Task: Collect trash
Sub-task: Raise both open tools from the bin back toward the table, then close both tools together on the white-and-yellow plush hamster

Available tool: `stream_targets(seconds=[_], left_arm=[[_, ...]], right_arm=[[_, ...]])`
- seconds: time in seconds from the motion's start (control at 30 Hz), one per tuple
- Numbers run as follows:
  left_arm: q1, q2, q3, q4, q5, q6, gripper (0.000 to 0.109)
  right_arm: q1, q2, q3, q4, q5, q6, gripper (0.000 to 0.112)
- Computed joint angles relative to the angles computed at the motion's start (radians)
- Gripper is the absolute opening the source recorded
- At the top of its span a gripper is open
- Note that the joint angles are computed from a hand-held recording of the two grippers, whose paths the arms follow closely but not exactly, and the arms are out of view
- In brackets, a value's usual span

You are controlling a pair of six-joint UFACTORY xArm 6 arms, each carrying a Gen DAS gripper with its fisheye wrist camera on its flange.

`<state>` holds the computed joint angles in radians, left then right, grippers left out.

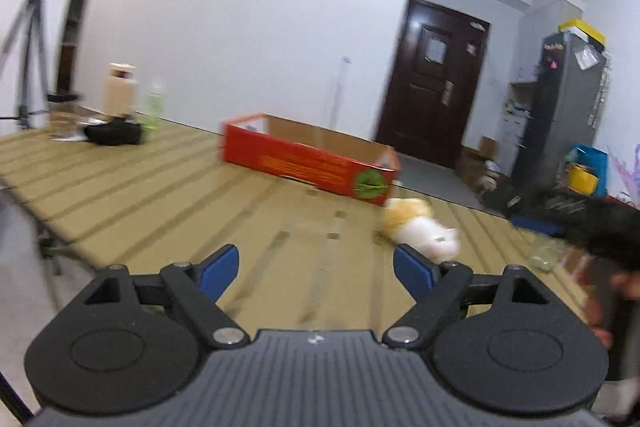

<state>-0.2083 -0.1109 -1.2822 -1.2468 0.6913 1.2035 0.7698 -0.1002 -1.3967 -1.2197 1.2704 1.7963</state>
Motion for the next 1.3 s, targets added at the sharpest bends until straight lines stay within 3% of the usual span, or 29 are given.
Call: stream_targets(seconds=[0.1,0.23,0.3,0.37,0.43,0.47,0.57,0.67,0.77,0.83,0.93,0.97,1.0,1.1,1.3], left_arm=[[-0.112,0.108,-0.125,0.101,-0.062,-0.146,0.086],[-0.198,0.231,-0.259,0.227,-0.09,-0.291,0.085],[-0.217,0.279,-0.306,0.251,-0.11,-0.314,0.085],[-0.226,0.322,-0.351,0.259,-0.128,-0.336,0.085],[-0.229,0.372,-0.412,0.287,-0.136,-0.388,0.085],[-0.222,0.394,-0.44,0.301,-0.122,-0.408,0.085],[-0.204,0.471,-0.543,0.387,-0.058,-0.511,0.085],[-0.176,0.504,-0.591,0.378,0.032,-0.569,0.084],[-0.145,0.527,-0.629,0.317,0.175,-0.611,0.084],[-0.146,0.525,-0.618,0.29,0.202,-0.604,0.082],[-0.163,0.537,-0.623,0.343,0.179,-0.644,0.058],[-0.16,0.554,-0.643,0.344,0.199,-0.661,0.048],[-0.158,0.569,-0.658,0.336,0.218,-0.672,0.047],[-0.158,0.56,-0.631,0.287,0.196,-0.643,0.044],[-0.133,0.47,-0.546,0.26,0.183,-0.624,0.043]], right_arm=[[-0.141,-0.033,0.041,0.131,-0.055,-0.041,0.04],[-0.25,-0.011,0.065,0.18,-0.118,-0.069,0.039],[-0.298,-0.018,0.106,0.204,-0.3,-0.089,0.032],[-0.334,-0.024,0.133,0.265,-0.509,-0.197,0.027],[-0.352,-0.046,0.161,0.252,-0.63,-0.191,0.024],[-0.348,-0.063,0.172,0.196,-0.627,-0.133,0.024],[-0.296,-0.099,0.19,0.097,-0.454,-0.059,0.027],[-0.252,-0.161,0.259,0.03,-0.359,0.013,0.038],[-0.244,-0.151,0.253,0.0,-0.308,-0.006,0.059],[-0.291,-0.143,0.256,0.027,-0.406,0.016,0.06],[-0.363,-0.123,0.277,0.047,-0.578,0.153,0.058],[-0.384,-0.111,0.279,0.068,-0.627,0.166,0.051],[-0.389,-0.107,0.282,0.093,-0.645,0.157,0.044],[-0.374,-0.109,0.284,0.068,-0.626,0.182,0.038],[-0.322,-0.078,0.221,0.06,-0.593,0.159,0.035]])
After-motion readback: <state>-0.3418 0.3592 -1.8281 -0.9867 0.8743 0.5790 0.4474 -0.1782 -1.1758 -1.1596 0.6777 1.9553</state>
